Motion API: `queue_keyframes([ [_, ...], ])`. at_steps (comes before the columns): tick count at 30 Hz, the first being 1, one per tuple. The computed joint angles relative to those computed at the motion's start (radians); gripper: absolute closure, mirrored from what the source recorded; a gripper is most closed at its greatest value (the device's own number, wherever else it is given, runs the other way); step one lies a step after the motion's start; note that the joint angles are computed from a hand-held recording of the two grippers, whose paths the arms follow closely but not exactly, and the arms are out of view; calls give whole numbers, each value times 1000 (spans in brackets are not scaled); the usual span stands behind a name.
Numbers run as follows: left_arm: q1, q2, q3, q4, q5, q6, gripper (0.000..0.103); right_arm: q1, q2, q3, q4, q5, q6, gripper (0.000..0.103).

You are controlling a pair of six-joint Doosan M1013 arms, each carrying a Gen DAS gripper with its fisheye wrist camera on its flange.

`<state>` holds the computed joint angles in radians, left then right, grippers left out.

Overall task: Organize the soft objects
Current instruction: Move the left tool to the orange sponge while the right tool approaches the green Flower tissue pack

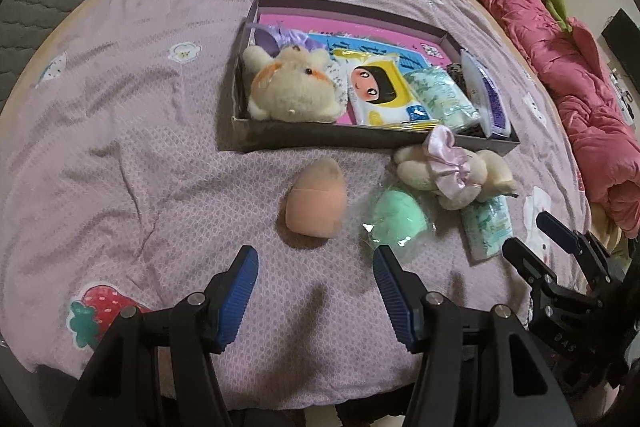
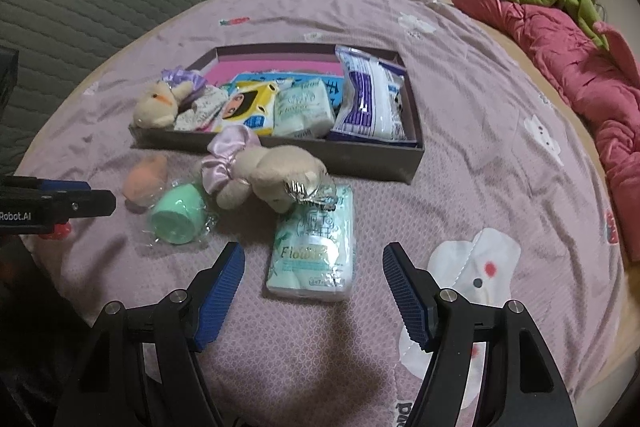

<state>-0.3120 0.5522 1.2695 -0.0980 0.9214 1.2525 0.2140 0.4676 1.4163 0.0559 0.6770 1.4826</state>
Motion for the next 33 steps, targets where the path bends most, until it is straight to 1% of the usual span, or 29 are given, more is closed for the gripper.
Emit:
queue_keyframes([
  [6, 8, 28, -30, -2, 17, -28, 44, -1, 9, -5, 6, 8, -2, 30],
  [9, 17, 35, -40, -19, 10, -43, 44, -2, 15, -10, 8, 13, -3, 30],
  [14, 22, 67, -88, -32, 26, -39, 44, -6, 23, -18, 7, 19, 8, 30],
  [16, 21, 86, -113, -27, 52, -47, 44, -7, 26, -19, 7, 21, 12, 30],
  [22, 18, 116, -143, -10, 99, -63, 44, -8, 40, -30, 23, 31, 1, 30],
  [27, 33, 118, -128, -67, 74, -70, 44, -2, 59, -44, 11, 40, 4, 30],
  [33, 48, 133, -138, -128, 74, -72, 42, -3, 79, -58, 20, 45, 16, 30],
])
